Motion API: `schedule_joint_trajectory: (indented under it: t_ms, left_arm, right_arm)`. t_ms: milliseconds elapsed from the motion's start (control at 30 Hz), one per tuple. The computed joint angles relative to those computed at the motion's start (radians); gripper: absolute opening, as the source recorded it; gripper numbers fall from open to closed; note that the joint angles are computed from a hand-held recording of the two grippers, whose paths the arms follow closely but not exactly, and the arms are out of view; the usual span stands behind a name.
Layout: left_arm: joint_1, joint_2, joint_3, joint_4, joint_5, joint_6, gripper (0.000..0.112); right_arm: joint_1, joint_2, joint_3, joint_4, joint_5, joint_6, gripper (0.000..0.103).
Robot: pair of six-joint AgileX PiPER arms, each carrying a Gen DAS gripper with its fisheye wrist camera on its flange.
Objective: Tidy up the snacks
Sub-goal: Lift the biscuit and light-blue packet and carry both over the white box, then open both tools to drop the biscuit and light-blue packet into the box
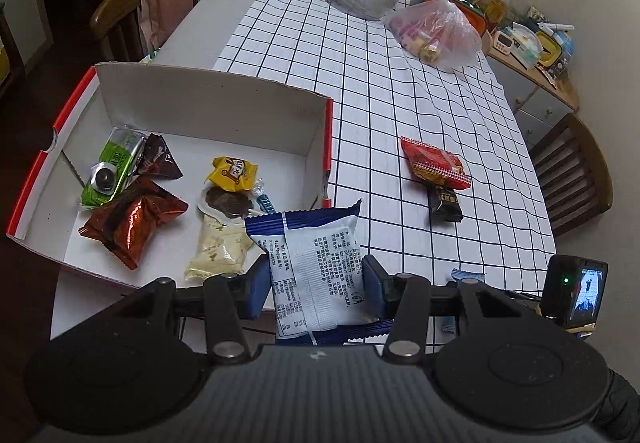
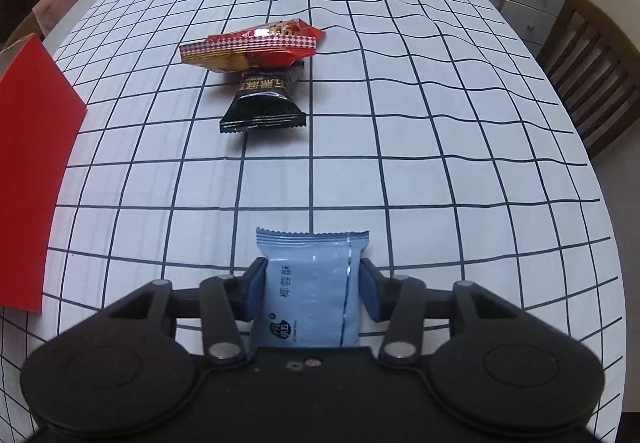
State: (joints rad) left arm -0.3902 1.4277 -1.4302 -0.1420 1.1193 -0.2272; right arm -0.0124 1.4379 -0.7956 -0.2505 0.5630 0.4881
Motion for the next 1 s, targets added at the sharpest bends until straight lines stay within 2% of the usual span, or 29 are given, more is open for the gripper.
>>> schedule_joint_trajectory:
  t_ms: [300, 500, 733, 1000]
  left_arm:
    - [0.097, 0.011, -0.013, -0.056, 0.008, 0.114, 0.048]
    - [0.189, 0.037, -0.065, -0.088, 0.019, 0.196, 0.048]
    - [0.287, 0.085, -0.128, -0.079, 0.009, 0.268, 0.048]
    - [0.366, 0.178, -0.181, -0.014, -0.009, 0.337, 0.048]
  right_arm:
    - [0.101, -0.142, -0.106, 0.052, 0.107, -0.047, 0.046]
    - [0.21, -0.134, -0.248, 0.043, 0.155, -0.04, 0.046]
    - [0.341, -0.004, -0.428, 0.024, 0.167, -0.033, 0.046]
    - [0.478, 0.229, -0.633, 0.052, 0.176, -0.095, 0.046]
